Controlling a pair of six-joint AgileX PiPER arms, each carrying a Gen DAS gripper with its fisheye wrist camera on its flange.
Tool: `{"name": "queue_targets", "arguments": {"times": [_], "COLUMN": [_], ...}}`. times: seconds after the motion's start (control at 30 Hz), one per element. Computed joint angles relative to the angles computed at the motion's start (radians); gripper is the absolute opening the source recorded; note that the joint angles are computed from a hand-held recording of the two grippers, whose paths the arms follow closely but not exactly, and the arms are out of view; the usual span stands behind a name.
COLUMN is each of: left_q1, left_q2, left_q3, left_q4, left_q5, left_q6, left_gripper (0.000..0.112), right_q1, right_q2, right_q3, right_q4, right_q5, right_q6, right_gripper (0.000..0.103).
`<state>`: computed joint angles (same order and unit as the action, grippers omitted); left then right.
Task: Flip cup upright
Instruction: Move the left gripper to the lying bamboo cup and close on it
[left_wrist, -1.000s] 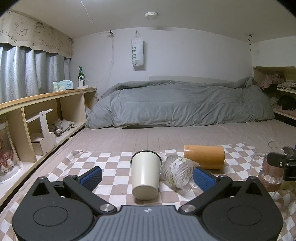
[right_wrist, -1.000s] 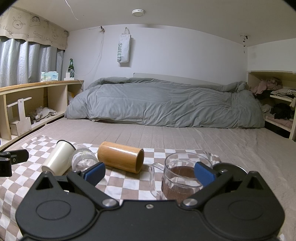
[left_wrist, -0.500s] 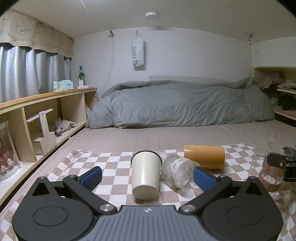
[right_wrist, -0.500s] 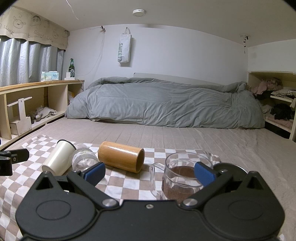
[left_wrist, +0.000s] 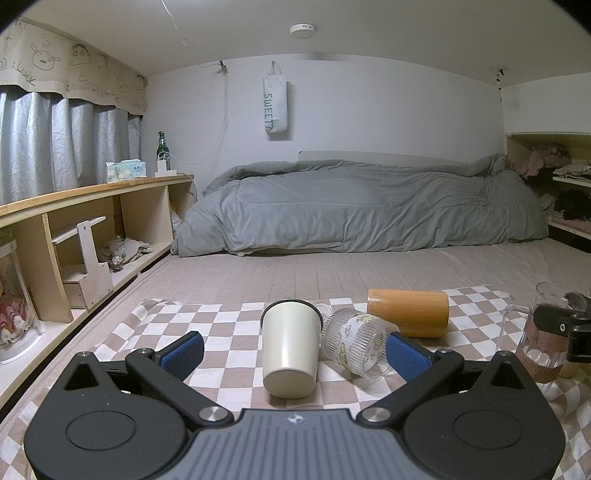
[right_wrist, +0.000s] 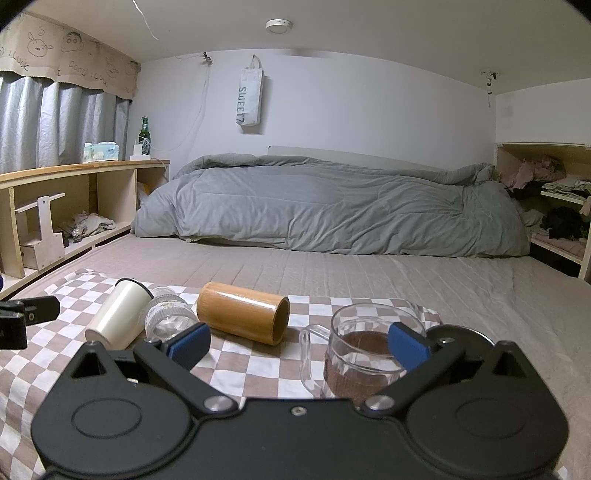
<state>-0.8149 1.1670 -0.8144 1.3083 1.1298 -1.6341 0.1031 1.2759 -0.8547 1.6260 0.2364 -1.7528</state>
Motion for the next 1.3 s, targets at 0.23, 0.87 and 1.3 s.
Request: {"name": "queue_targets", "arguments": {"times": [0.23, 0.87, 1.3], "left_q1": [0.026, 0.297, 0.495], "left_q2": [0.020, 0.327, 0.770], "left_q3": [0.004, -0.364, -1.077], "left_q4": [0.015, -0.122, -0.812], "left_q5": [-0.038, -0.388, -0.321], "left_q6": [-0.005, 0.431, 1.172], "left_gripper": [0.103, 0.103, 0.103], "right_q1": [0.016, -0.224, -0.334], "right_q2": [0.006, 0.076, 0.145], "right_q3": [-0.012, -0.054, -0.098], "right_q4": [-0.019, -0.001, 0.003], "right_q5": [-0.015, 0.187, 0.274], "right_q6": [0.025, 0.002, 0.044], "right_gripper": [0.103, 0.103, 0.103]}}
